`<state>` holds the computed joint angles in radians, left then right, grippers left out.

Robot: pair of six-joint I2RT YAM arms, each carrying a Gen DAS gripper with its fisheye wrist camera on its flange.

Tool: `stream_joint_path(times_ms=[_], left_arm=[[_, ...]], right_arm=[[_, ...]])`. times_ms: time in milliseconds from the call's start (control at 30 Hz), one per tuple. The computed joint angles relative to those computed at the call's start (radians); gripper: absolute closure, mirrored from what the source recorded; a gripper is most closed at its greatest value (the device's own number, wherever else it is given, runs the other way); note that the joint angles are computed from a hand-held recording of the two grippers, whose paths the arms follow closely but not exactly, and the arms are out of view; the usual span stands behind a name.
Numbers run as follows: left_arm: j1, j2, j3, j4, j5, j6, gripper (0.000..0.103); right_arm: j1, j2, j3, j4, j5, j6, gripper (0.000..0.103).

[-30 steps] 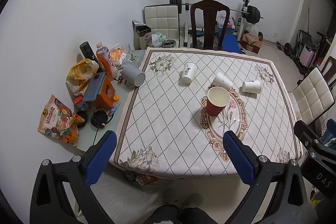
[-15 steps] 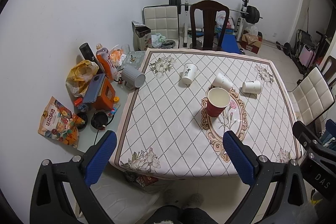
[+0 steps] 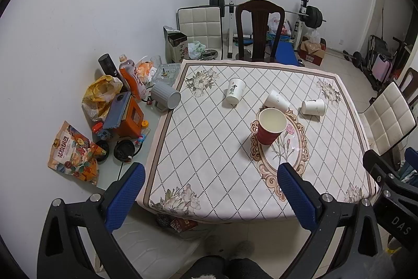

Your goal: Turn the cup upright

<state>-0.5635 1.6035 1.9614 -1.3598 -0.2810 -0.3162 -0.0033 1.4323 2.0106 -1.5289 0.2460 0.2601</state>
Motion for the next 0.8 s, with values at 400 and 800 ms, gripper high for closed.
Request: stream_joint_path(times_ms=[400,800], left_arm=[[0.006,0.001,0.002,0.002,0.005,0.008,0.000],[0.006,-0.001,0.000,0.003,0.007,0.010,0.000]], right_arm=[[0.020,0.008,0.012,-0.007,0.008,0.018,0.000],[0.018,0.017,0.028,-0.018,0.009,0.021,0.000]])
